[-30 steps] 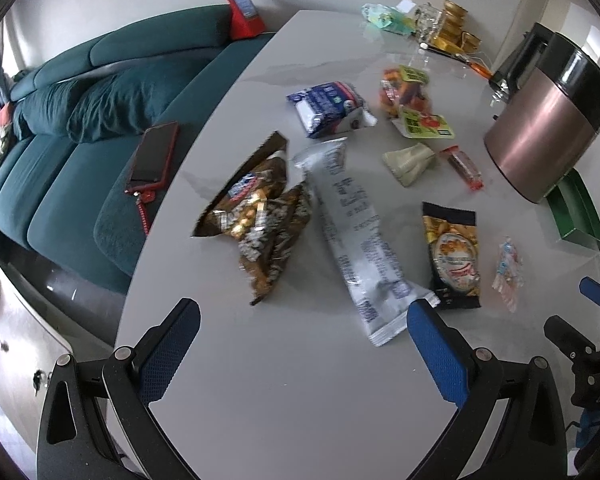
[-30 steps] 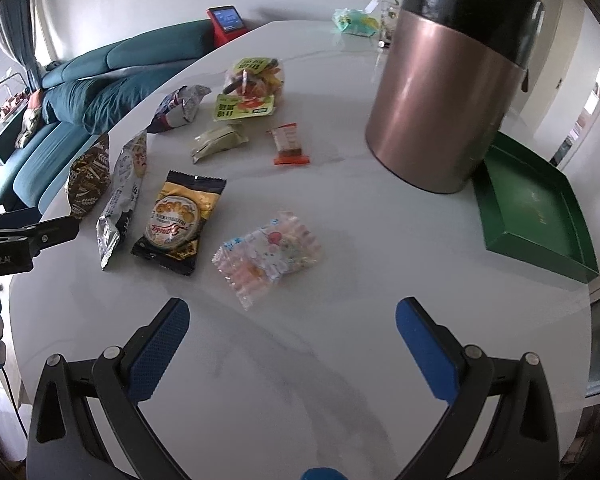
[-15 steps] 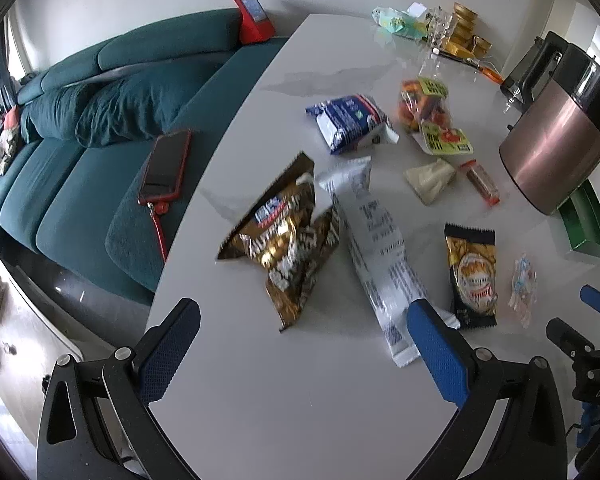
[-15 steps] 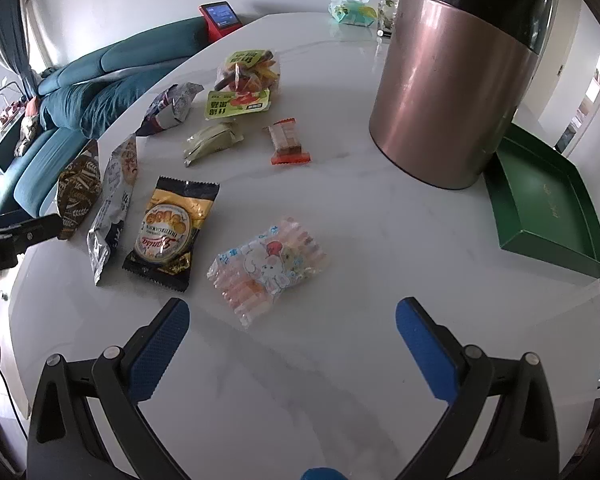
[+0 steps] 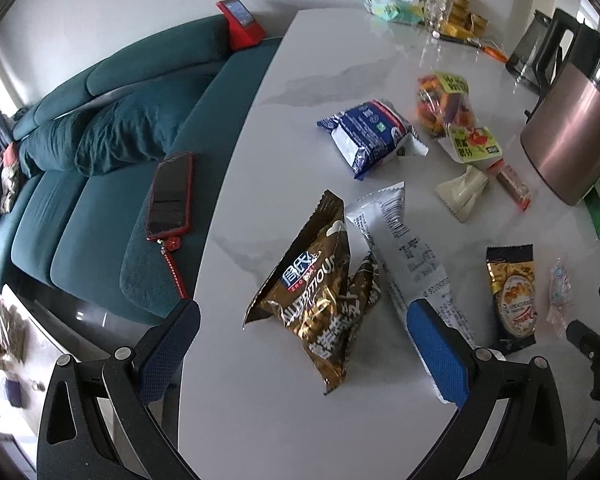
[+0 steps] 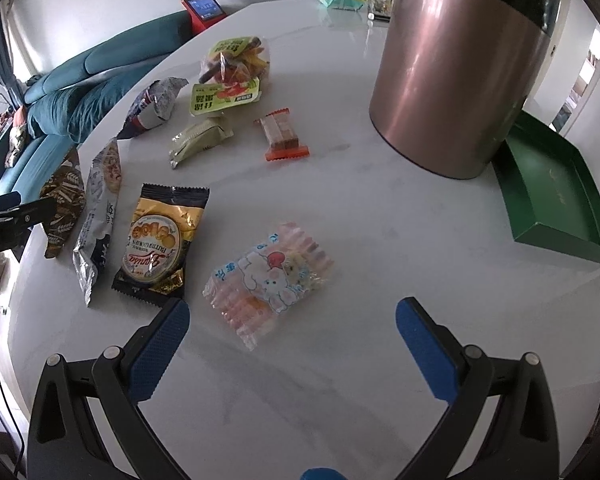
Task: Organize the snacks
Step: 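Grasp the clear mouse candy packet with the right tool while the left tool grasps the brown wafer bag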
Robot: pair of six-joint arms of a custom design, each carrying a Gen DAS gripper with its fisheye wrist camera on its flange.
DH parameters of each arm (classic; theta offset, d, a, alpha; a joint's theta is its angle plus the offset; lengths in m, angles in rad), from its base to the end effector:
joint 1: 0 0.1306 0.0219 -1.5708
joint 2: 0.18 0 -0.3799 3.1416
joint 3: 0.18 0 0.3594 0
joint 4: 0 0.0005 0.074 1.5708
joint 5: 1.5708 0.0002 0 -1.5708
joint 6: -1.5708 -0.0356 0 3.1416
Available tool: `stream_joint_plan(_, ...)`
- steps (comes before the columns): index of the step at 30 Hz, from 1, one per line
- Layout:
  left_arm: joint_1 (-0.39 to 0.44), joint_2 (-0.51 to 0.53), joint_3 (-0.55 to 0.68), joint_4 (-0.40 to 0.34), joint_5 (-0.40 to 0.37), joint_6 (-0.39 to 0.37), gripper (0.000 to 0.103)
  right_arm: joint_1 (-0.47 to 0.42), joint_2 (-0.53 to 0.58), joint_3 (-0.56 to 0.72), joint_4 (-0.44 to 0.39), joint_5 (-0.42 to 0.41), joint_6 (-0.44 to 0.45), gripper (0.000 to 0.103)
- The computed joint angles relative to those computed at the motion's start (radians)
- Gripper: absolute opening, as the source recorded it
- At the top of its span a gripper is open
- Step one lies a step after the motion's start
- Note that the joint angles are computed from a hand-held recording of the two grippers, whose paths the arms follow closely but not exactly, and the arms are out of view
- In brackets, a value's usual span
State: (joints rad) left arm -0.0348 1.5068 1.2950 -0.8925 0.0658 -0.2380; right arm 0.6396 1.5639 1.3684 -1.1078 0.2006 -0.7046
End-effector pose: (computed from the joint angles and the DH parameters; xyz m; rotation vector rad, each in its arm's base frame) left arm 0.4659 -0.0191 0.3345 0.3839 2.6433 -0.0231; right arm 0.3804 0.2735 0.3299 0.1293 2.8058 0.0141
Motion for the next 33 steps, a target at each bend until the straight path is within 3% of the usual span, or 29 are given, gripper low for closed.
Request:
stream_joint_plan(10, 0.004, 0.084, 0.045, -0.029, -0.01, -0.054, 0.102, -0.021, 0.049, 0.02, -0.029, -0.04, -0.102, 0.103)
stream_joint_plan(17, 0.003, 0.121, 0.069, -0.06, -0.002, -0.098, 0.102, -0.023, 0.079, 0.041, -0.025, -0.063, -0.124, 0.103)
stream_joint_plan(23, 0.003, 0.155, 0.114, -0.11, 0.021, -0.146, 0.102, -0.014, 0.122, 0.091, -0.041, -0.032, -0.111, 0.103)
stream_joint_plan(27, 0.004, 0.177, 0.147, -0.155, 0.037, -0.153, 0.102, -0.005, 0.151, 0.129, -0.064, -0.007, -0.082, 0.084)
stream_joint_plan(29, 0.003, 0.178, 0.147, -0.151, 0.039, -0.157, 0.102, -0.003, 0.158, 0.141, -0.069, -0.002, -0.082, 0.059)
stream_joint_plan(30, 0.003, 0.177, 0.146, -0.152, 0.04, -0.159, 0.102, -0.005, 0.162, 0.148, -0.071, -0.002, -0.08, 0.052)
stream_joint_plan(32, 0.002, 0.18, 0.15, -0.156, 0.039, -0.158, 0.102, -0.009, 0.164, 0.152, -0.07, -0.001, -0.081, 0.03)
stream_joint_plan(33, 0.002, 0.18, 0.15, -0.156, 0.039, -0.156, 0.102, -0.012, 0.162, 0.151, -0.065, -0.004, -0.082, 0.03)
